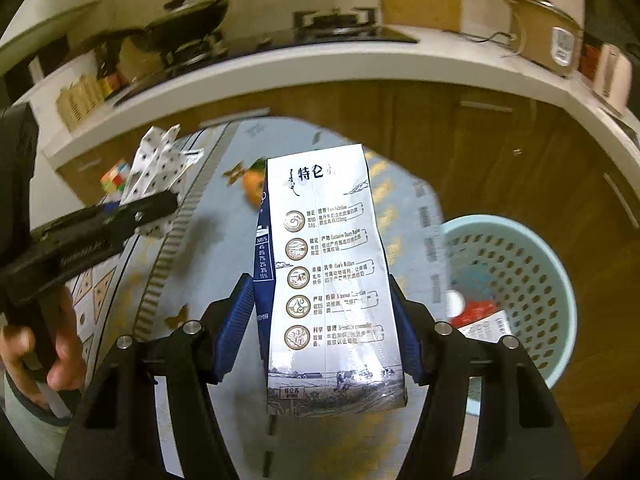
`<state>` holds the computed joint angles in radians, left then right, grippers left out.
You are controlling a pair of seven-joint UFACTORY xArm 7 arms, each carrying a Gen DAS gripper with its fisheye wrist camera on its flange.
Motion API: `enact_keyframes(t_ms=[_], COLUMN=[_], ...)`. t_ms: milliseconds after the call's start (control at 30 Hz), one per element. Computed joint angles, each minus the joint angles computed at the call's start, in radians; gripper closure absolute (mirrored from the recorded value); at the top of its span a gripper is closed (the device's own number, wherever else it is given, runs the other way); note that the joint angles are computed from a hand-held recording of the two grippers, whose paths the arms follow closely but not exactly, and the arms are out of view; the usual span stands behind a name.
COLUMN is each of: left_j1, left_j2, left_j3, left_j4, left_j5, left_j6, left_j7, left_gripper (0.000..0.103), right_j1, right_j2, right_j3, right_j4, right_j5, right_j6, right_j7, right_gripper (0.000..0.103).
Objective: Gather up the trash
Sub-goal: 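Carry the paper bag and milk carton over the basket and release both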
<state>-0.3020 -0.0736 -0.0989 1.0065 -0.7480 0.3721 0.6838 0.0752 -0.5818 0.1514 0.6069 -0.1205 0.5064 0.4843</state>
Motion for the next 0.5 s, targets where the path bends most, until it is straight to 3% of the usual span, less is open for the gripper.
enact_keyframes(t_ms=[500], left_j1=[-0.113], left_j2=[0.100], left_j3=[-0.116], left_j4=[0.106], left_j5=[0.101], left_j6=[-0.033], left_j7=[-0.032], left_gripper=[0.074], right_j1=[-0.191], right_j2=[-0.177], right_j3=[-0.121], right_j4=[-0.103], right_j5=[-0.009], right_j6=[0.036], right_j7=[-0.020], right_gripper=[0.043])
